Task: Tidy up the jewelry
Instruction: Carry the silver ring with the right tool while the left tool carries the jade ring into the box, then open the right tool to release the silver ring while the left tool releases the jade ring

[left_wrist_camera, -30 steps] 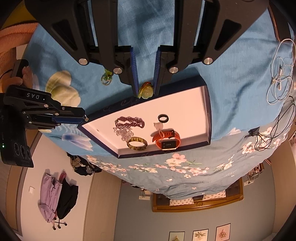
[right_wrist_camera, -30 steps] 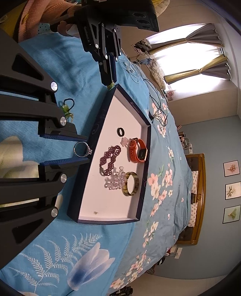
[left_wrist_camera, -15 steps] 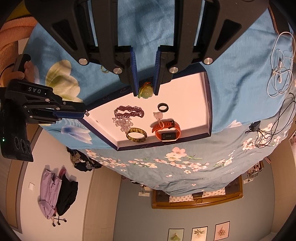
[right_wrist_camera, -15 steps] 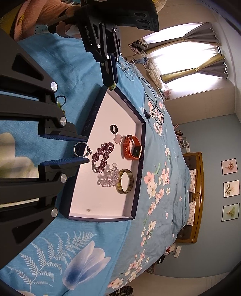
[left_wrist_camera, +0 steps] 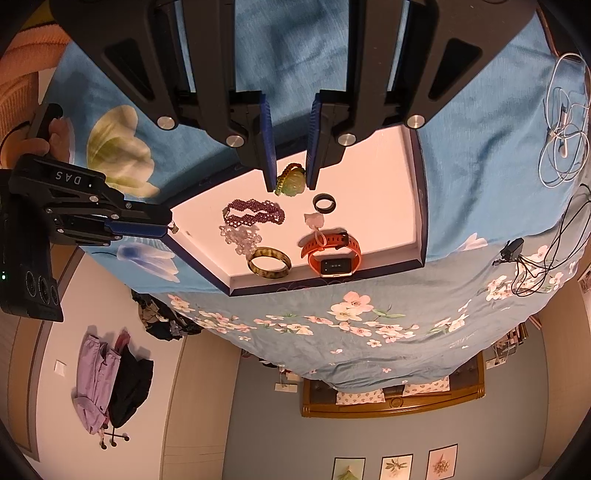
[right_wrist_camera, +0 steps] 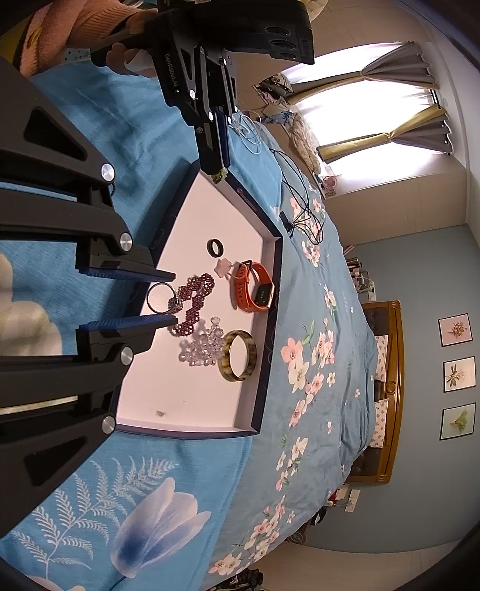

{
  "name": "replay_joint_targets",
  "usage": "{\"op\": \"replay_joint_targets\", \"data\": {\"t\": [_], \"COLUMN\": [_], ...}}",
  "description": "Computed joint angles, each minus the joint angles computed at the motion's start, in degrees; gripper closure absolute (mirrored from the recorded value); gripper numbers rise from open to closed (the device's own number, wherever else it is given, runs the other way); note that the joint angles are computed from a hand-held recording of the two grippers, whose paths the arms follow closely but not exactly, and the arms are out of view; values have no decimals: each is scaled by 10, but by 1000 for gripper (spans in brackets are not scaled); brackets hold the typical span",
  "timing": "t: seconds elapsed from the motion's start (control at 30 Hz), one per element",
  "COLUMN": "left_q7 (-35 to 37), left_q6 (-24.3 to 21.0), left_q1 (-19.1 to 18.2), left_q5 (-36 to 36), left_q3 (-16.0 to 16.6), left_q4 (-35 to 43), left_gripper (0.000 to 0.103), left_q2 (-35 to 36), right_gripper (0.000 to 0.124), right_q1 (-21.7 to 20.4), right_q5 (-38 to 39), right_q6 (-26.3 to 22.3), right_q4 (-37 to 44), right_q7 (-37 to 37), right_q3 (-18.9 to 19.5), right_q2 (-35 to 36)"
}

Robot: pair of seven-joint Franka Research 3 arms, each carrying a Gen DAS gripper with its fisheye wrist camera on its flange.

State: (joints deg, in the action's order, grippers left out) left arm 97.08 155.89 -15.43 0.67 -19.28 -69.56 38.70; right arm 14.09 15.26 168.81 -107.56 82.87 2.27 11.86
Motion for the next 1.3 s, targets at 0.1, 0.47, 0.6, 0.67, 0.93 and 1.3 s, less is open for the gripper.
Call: {"op": "replay_joint_targets", "data": {"t": [0.1,0.47,0.6,0.67,0.93,1.3], "left_q7": [2,-4,-10,-10,-8,-15], "left_q6": [-6,-38,-57,-66,-79,-157], "left_q1": [1,-17,-28,-32,-39,-74], "left_q5": [-3,2,8,9,11,20], "left_q3": [-3,9,18,21,25,50], "left_q4": [9,76,118,136,166,324], "left_gripper": [87,87,87,87,87,87], "left_q2": [6,45,69,81,100,188], "right_gripper": [108,108,108,108,108,108], "right_q1": [1,1,0,1,-1,1], "right_q5": [-2,-11,-15,-18,-20,-32], "right_q6": [-1,-11,-18,-21,-31,-56], "right_q4": [7,30,46,53,70,111], "right_q7": [1,5,7,9,10,20], "right_q3": [-2,-6,-8,-9,-10,-16], "right_q2": [5,22,35,40,53,83]}}
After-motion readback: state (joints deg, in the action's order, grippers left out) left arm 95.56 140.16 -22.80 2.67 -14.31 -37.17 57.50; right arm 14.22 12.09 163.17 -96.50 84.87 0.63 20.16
